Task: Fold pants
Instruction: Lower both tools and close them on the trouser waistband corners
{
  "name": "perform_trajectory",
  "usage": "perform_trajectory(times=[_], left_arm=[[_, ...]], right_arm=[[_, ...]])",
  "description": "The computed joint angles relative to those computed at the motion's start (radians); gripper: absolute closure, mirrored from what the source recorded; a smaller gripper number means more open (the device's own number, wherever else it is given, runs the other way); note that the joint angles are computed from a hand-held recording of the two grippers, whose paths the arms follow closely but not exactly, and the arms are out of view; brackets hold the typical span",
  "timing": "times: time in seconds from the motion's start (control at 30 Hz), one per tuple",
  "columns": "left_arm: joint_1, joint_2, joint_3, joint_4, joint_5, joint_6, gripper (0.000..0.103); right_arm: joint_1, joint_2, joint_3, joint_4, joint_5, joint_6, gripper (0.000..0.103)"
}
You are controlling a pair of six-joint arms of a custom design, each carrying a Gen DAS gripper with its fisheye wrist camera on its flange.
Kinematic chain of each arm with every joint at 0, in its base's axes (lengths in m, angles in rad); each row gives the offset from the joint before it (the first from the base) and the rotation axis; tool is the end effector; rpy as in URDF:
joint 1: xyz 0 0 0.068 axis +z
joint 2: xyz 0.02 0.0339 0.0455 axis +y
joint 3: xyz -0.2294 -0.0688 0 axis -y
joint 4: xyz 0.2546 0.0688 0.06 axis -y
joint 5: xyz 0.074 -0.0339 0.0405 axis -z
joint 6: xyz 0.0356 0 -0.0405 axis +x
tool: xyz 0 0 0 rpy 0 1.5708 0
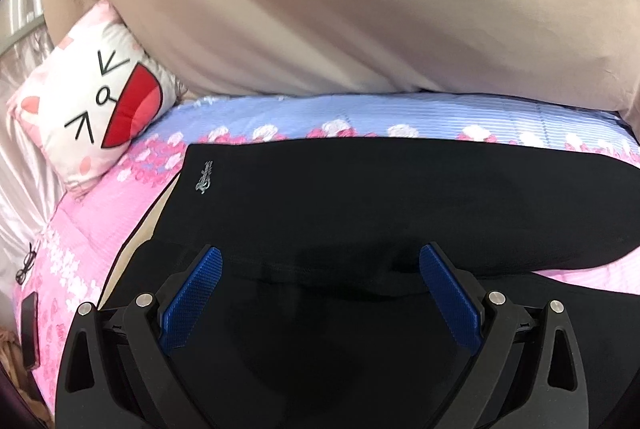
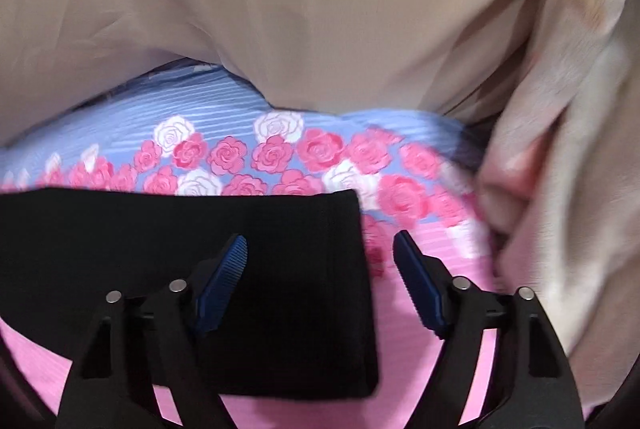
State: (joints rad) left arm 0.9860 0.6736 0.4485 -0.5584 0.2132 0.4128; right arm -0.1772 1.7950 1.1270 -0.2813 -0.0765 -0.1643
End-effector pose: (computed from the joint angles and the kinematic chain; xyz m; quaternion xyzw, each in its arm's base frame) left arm 0.1053 0.1454 0.1815 -0.2204 0.8924 0.1703 0.3551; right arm 0.3665 -0.0629 0.1375 -0.0056 0.9515 -0.0160 0.3073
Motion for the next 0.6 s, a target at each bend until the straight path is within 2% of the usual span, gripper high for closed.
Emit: perform_trajectory(times=[0.13,0.23,0.33,0.37,0.47,0.6], left_arm=[[0.105,0.257,0.120,0.111,0.026,0.040,0.006],[0.136,0.464,0.241,0.221,-0.019,0.052,0.006],[0.137,0.702,0.405,0.326,-0.092,0.063,0.006],[0.133,0.821,0.508,0.327,-0.120,0.060,0.006],[0.137,1.067,0.764,0.246,-0.115,0.059,0.006],[0.121,1.391,1.127,0.065,-0.122,0.057,0.008]], right_arm=[[-0.002,0.070,0.051,0.000,-0.025,0.030,0.026],[0.002,0.068,0.052,0.007,-0.036,0.040,0.026],[0.001,0.046,0.036,0.003,-0.047,0.032,0.034],[0.003,0.032,0.027,0.002,-0.050,0.030,0.040],[0.007,-0.005,0.006,-0.006,-0.056,0.037,0.057],[0.008,-0.036,-0.004,-0.030,-0.063,0.039,0.075]])
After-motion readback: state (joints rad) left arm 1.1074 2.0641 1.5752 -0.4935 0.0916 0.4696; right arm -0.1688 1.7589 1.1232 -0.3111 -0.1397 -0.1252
